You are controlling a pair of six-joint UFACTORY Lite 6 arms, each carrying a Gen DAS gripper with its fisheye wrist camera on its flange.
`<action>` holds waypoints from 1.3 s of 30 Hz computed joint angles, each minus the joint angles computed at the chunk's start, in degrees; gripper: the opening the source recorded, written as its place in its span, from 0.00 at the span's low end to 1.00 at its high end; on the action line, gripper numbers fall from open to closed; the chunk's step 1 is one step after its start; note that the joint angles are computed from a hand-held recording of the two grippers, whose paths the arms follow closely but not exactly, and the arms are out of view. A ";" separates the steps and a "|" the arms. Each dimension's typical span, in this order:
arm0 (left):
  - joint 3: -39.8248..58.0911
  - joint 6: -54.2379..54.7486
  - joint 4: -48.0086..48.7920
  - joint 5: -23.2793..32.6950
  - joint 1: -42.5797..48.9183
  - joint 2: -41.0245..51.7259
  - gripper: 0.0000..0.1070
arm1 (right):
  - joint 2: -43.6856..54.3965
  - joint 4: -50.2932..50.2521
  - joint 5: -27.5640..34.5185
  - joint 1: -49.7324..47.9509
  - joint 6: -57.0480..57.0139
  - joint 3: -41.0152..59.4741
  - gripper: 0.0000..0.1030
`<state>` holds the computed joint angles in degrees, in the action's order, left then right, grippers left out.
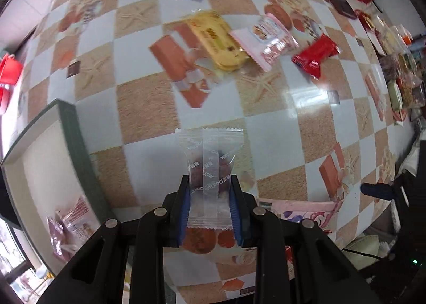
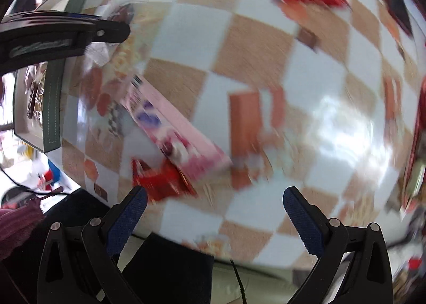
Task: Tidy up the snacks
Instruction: 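Grasp the clear snack bag with the left tool while the right grasps the pink Lotso packet, then carry both snacks over the white box and open both tools to drop them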
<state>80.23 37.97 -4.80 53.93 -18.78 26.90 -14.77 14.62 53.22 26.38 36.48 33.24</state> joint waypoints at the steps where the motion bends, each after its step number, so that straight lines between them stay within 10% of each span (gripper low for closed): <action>1: 0.49 0.19 -0.21 0.65 1.53 -0.87 0.28 | 3.67 -0.39 -1.65 -0.18 -1.95 2.13 1.00; 7: 1.79 1.76 0.96 3.02 11.13 -5.32 0.28 | 22.13 -0.57 -5.91 -0.20 -12.28 14.53 1.00; 12: 0.95 2.38 3.43 1.02 18.96 -6.11 0.28 | 27.38 -5.33 -3.10 1.49 -9.42 19.83 0.64; 15: 4.36 2.22 4.55 1.66 23.41 -3.78 0.28 | 26.34 -5.97 -0.99 -0.67 -9.23 20.71 0.13; 24: 15.36 3.99 4.11 3.68 32.03 6.59 0.28 | 26.23 7.94 0.89 -11.91 -14.41 30.04 0.10; 34: 19.72 9.87 4.57 2.61 34.40 13.06 0.29 | 58.66 12.84 8.27 -5.80 -11.60 82.59 0.10; 36: 18.45 11.02 5.39 0.96 33.92 12.62 0.40 | 66.07 11.96 11.07 -4.60 -9.53 93.27 0.34; 37: 18.13 11.53 5.45 0.15 34.07 12.40 0.57 | 68.47 11.13 11.94 -3.88 -8.33 95.56 0.81; 38: 18.42 12.48 4.57 0.04 34.48 12.41 0.65 | 69.06 8.59 11.80 -2.99 -6.39 95.45 1.00; 39: 17.93 14.14 3.44 -0.37 34.82 11.69 0.70 | 67.25 4.68 11.41 -2.73 -4.29 92.94 1.00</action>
